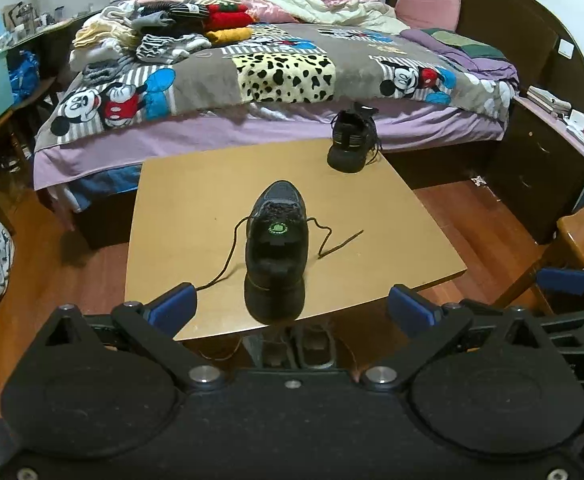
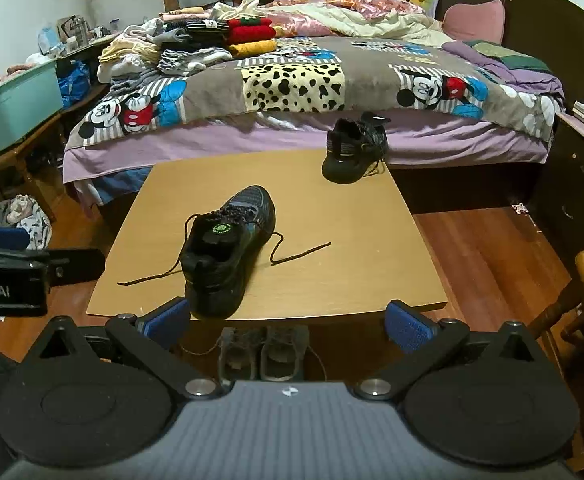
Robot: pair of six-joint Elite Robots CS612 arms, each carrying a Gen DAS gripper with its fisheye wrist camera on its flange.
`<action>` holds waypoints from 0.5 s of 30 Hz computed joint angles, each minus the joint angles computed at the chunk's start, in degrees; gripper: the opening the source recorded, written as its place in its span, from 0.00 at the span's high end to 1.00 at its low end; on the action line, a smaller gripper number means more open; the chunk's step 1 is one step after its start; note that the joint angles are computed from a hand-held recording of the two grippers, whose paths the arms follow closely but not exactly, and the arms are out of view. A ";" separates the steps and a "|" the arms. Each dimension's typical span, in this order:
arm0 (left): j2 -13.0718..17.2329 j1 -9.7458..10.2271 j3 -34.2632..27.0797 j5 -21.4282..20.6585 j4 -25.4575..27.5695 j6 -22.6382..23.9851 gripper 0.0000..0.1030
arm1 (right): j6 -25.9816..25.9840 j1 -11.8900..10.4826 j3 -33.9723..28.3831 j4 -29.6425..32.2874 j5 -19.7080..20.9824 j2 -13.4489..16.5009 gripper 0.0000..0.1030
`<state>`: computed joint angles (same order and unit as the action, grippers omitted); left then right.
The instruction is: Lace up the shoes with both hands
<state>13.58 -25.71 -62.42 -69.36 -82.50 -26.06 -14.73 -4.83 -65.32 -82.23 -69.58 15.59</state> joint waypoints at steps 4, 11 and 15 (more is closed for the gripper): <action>0.43 -0.11 -1.02 0.78 1.27 -1.03 0.00 | -0.12 0.25 -0.56 -0.20 -0.40 0.30 0.00; 1.38 -0.09 -2.60 0.72 2.33 -1.72 0.00 | -0.06 0.67 -1.21 0.08 -0.72 0.83 0.00; 1.71 -0.01 -3.09 -0.03 2.37 -1.75 0.00 | 0.31 0.72 -1.37 0.14 -0.75 1.03 0.00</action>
